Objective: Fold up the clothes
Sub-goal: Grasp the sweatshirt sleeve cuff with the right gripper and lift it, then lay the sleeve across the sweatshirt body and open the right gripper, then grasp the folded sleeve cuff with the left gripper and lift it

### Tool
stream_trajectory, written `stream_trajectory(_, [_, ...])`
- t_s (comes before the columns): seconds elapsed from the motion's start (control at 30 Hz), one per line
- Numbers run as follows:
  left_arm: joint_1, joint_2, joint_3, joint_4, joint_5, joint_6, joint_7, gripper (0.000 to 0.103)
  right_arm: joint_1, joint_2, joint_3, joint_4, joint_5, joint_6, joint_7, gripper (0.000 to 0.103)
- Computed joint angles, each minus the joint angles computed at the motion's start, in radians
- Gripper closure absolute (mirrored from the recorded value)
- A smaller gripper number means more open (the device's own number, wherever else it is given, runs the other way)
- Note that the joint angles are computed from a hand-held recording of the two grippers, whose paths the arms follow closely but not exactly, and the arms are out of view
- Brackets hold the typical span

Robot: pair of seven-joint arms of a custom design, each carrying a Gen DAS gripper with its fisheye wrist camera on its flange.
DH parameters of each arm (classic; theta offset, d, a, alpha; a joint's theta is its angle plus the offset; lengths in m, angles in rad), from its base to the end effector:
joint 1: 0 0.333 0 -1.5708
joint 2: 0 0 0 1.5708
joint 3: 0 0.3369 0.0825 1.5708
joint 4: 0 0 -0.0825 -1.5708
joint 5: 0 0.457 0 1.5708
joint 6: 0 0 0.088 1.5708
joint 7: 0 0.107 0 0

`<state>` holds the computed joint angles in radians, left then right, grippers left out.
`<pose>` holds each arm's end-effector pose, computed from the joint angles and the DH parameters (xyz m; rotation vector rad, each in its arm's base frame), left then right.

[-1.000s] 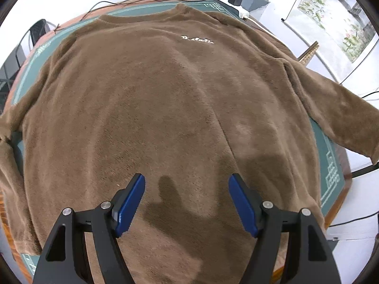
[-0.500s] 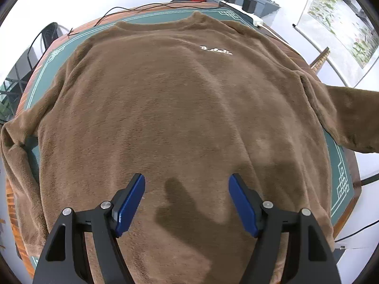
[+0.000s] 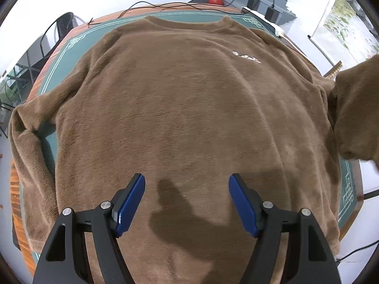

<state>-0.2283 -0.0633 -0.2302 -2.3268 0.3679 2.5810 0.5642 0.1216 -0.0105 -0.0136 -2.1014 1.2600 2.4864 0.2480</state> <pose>0.5187 -0.2634 0.3699 -2.2540 1.7251 -0.4248 0.6341 0.0644 0.4476 -1.8745 1.0856 -0.1907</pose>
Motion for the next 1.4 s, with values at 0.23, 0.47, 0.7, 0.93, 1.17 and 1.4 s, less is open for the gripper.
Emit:
stream_trajectory(0.23, [0.005, -0.041, 0.009, -0.055, -0.047, 0.030, 0.015, 0.026, 0.011, 0.082, 0.029, 0.023, -0.175, -0.077, 0.117, 0.025])
stream_trajectory(0.47, [-0.008, -0.044, 0.020, -0.080, -0.181, 0.118, 0.113, 0.026, -0.020, 0.058, 0.012, -0.015, -0.111, -0.033, 0.140, 0.022])
stream_trajectory(0.7, [-0.033, 0.019, 0.026, -0.023, -0.351, 0.219, 0.327, 0.026, -0.050, 0.041, -0.012, -0.076, -0.252, 0.067, 0.293, 0.022])
stream_trajectory(0.93, [-0.004, 0.156, -0.002, 0.127, -0.316, 0.227, 0.450, 0.025, -0.050, 0.003, -0.018, -0.183, -0.427, 0.075, 0.346, 0.022])
stream_trajectory(1.17, [0.041, 0.266, -0.067, 0.235, -0.479, 0.202, 0.735, 0.025, -0.061, 0.028, -0.026, -0.205, -0.488, 0.018, 0.430, 0.022])
stream_trajectory(1.4, [0.055, 0.342, -0.085, 0.299, -0.534, 0.148, 0.767, 0.025, -0.076, 0.040, -0.027, -0.199, -0.489, 0.010, 0.450, 0.022])
